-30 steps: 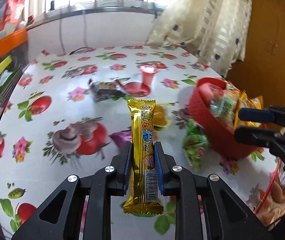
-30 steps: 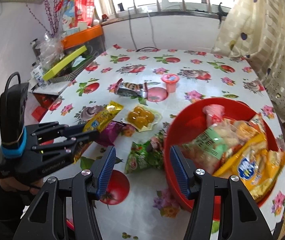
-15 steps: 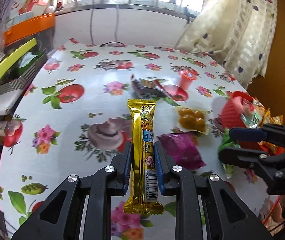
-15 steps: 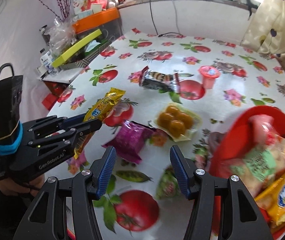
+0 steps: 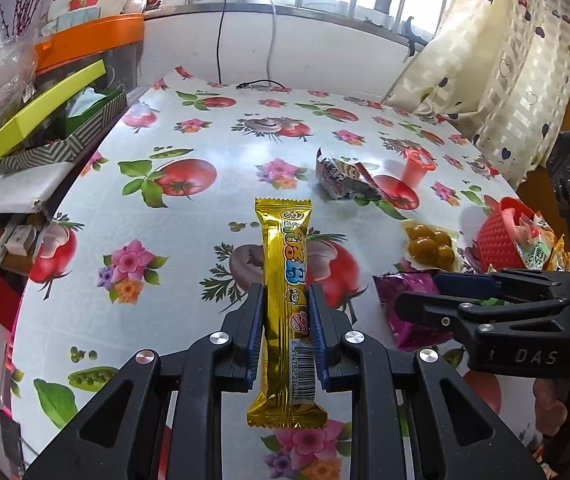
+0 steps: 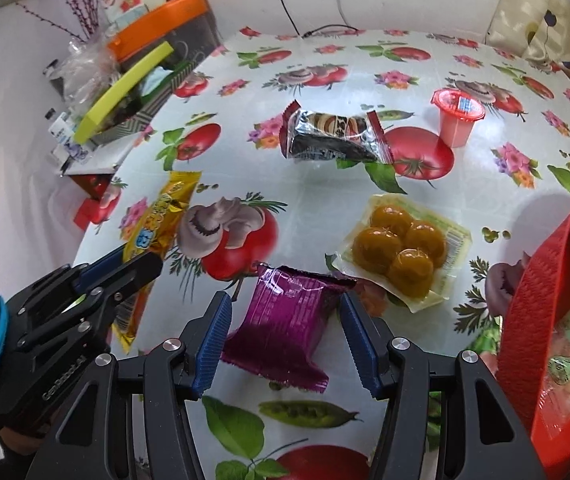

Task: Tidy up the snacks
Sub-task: 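Grasp the gold candy bar with the left gripper while the right grasps the purple pastry packet, then carry the gold candy bar and purple packet over the red basin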

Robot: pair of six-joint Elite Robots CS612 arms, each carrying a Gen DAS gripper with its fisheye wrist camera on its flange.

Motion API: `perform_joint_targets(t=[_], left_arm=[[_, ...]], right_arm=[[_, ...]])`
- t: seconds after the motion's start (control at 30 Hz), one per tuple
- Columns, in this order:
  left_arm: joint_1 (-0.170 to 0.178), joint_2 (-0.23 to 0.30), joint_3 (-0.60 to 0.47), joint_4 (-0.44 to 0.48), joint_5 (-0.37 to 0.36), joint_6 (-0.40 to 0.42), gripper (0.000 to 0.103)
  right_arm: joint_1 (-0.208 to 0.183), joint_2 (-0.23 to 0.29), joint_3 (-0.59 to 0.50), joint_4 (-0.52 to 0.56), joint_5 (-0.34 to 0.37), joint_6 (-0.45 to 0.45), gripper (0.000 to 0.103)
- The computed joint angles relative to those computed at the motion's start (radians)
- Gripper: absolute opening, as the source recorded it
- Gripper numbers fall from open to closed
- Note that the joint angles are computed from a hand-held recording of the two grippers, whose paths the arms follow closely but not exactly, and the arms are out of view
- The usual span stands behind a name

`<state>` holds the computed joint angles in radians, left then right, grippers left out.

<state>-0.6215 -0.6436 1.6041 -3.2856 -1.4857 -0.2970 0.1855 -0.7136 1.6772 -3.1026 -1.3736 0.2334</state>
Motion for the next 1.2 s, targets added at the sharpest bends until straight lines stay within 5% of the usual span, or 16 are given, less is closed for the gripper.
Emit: perform_joint_targets(t=[0.1,0.27,1.2], left_arm=[[0.001,0.002,-0.003,0.005,-0.003,-0.004,0.023],[0.002,0.004,-0.007,0.008,-0.003,-0.010,0.023],[-0.033,-0.030,0.008,-0.011,0.044,0.016,0.023]], right_arm=[[0.006,0.006,-0.012,0.025,-0.023,-0.009,0.053],[0.010,0.010,-0.019,0.037,-0.034,-0.025,0.035],[-0.002,-0.047,0.097,-0.226,-0.006,-0.042,0.029]])
